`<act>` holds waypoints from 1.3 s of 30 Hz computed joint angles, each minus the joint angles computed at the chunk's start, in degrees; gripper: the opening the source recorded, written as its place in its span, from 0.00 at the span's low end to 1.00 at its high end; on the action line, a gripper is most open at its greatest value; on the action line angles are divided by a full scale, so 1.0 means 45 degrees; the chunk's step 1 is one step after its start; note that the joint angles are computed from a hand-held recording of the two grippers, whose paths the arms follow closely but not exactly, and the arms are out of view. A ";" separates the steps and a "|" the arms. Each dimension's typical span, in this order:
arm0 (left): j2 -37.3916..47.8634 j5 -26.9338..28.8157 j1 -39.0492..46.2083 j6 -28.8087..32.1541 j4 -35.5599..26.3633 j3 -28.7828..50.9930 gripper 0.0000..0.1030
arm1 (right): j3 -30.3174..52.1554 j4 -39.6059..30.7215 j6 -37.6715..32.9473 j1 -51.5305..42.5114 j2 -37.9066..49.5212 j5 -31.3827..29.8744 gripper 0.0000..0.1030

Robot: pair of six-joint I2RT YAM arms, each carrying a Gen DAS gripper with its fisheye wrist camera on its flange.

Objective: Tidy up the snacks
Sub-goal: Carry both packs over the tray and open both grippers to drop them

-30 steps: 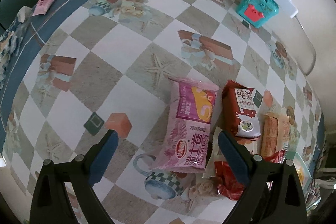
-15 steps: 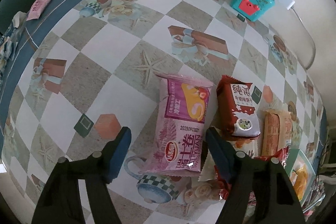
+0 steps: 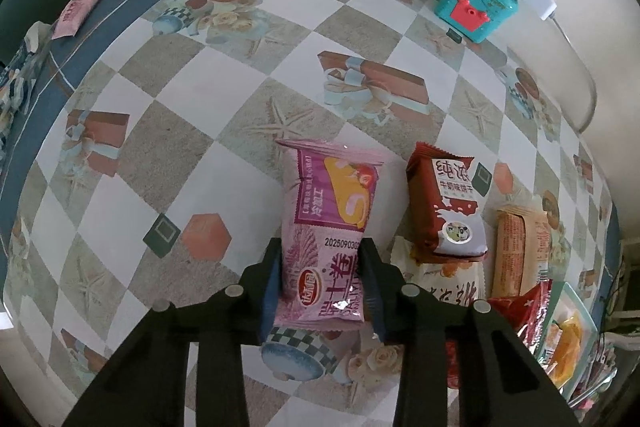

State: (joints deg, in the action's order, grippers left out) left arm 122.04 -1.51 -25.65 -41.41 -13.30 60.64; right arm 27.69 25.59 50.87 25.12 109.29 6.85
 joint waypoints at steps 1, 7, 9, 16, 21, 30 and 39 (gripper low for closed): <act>-0.0169 0.0012 0.0027 -0.0012 -0.0007 -0.0153 0.37 | -0.0059 -0.0025 -0.0027 0.0013 -0.0113 0.0022 0.57; -0.1189 -0.0148 0.0037 -0.0044 -0.0195 -0.0736 0.37 | -0.0370 -0.0418 -0.0129 0.0153 -0.0995 0.0197 0.55; -0.1700 -0.0228 -0.0014 -0.0177 -0.0296 -0.1027 0.37 | -0.0521 -0.0529 -0.0108 0.0170 -0.1308 0.0187 0.54; -0.3376 -0.0693 -0.0394 -0.0513 -0.0657 -0.1702 0.37 | -0.1377 -0.1570 -0.0045 0.0333 -0.3456 0.0679 0.54; -0.4232 -0.1115 -0.1005 -0.0780 -0.1058 -0.1770 0.37 | -0.2239 -0.2479 0.0092 0.0001 -0.5400 0.0777 0.54; -0.5111 -0.1746 -0.2268 -0.1326 -0.1700 -0.1727 0.37 | -0.3504 -0.4551 -0.0082 -0.1166 -0.8703 0.0513 0.54; -0.5497 -0.2220 -0.3522 -0.1645 -0.2148 -0.1356 0.37 | -0.4094 -0.8418 -0.0612 -0.2172 -1.3026 0.0790 0.54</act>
